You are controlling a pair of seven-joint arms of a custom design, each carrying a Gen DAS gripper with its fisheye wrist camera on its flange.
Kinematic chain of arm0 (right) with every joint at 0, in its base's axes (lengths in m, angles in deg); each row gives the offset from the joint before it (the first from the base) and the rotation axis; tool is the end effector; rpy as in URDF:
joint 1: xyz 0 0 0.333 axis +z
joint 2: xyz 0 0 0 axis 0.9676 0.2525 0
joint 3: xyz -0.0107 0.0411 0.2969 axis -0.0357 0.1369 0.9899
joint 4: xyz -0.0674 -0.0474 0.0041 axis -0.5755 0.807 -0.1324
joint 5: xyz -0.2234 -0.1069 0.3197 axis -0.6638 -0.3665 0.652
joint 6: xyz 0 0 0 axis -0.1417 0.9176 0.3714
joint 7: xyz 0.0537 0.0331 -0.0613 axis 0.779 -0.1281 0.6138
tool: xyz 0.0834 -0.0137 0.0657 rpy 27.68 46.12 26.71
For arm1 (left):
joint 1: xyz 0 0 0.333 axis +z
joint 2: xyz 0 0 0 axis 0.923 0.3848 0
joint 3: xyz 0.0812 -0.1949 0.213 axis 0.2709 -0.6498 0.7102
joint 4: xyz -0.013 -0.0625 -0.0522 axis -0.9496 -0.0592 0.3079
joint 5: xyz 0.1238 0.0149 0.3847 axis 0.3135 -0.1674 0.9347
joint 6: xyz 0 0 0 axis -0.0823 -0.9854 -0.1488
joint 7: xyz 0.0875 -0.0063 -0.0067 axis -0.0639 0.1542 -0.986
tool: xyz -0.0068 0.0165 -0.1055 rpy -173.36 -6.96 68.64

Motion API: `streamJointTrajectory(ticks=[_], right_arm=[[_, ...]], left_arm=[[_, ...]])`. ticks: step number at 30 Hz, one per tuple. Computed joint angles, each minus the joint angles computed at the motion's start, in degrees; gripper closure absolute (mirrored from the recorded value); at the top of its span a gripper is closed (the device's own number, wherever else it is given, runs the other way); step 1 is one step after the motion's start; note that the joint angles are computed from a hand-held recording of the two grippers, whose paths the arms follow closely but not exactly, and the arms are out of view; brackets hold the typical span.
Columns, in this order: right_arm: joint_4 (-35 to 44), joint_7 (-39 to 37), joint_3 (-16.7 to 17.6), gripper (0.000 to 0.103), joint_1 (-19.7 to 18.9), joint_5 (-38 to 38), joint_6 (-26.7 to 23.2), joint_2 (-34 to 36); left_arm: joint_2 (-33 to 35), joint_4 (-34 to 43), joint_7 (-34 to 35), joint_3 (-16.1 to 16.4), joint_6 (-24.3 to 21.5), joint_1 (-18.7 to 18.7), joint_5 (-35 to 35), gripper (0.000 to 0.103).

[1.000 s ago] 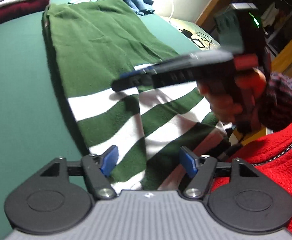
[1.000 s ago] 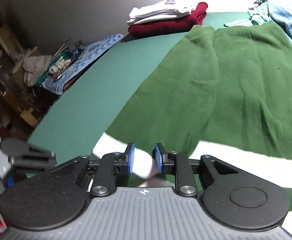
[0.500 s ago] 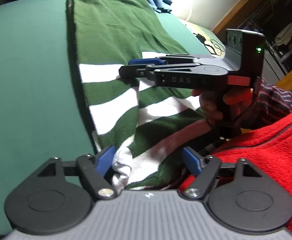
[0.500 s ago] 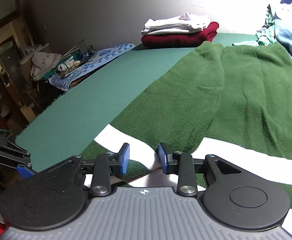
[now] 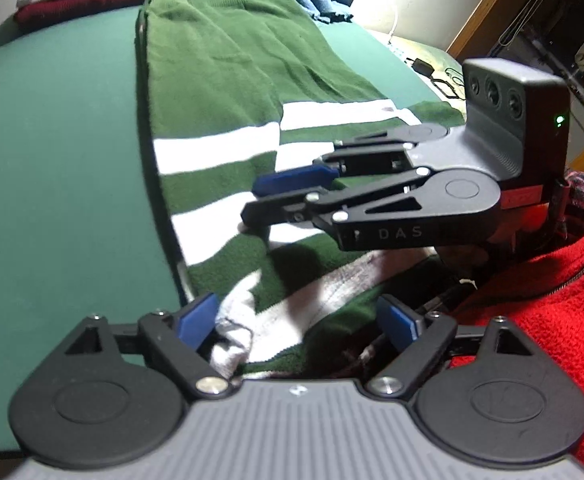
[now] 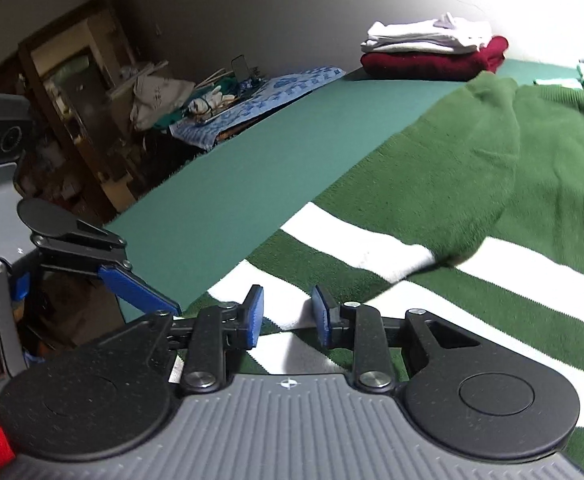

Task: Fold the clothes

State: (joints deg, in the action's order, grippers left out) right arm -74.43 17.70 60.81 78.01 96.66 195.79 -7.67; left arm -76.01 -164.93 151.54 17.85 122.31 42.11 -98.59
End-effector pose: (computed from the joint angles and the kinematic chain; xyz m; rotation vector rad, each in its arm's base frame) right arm 0.4990 0.0044 0.5068 -2.0343 0.7567 0.1040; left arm 0.3727 -0.2588 0.5840 -1.7821 2.2935 -0.9018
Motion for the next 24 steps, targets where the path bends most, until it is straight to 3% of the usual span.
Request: streamJointTrajectory(ticks=[3, 6, 10, 16, 20, 24], right_arm=[[-0.08, 0.9, -0.61, 0.075, -0.83, -0.96, -0.9, -0.68], [-1.06, 3.55, -1.94, 0.074, -2.39, 2.21, 3.0, -1.7], [-0.47, 15.03, -4.27, 0.073, -6.96, 2.36, 10.21, -1.08], [-0.39, 36.15, -7.07, 0.069, -15.0, -4.8, 19.86, -0.46], [-1.07, 44.62, -8.06, 0.069, -17.01, -4.29, 24.76, 0.95], [0.1, 54.65, -8.14, 0.069, -17.98, -2.43, 28.82, 3.72]], left_arm=[[0.03, 2.26, -0.5, -1.23, 0.5, 1.44, 3.41, 0.018], [2.37, 4.66, -0.95, -2.04, 3.44, 2.54, 6.18, 0.013], [10.0, 10.29, 0.02, -3.83, 5.16, 2.67, 9.65, 0.013], [22.38, 20.19, 10.01, -6.14, 9.05, -0.65, 7.61, 0.007], [29.6, 27.59, 16.01, -8.36, 9.17, -1.27, 4.85, 0.007], [35.2, 33.94, 17.87, -10.9, 7.18, -1.4, 7.08, 0.005]])
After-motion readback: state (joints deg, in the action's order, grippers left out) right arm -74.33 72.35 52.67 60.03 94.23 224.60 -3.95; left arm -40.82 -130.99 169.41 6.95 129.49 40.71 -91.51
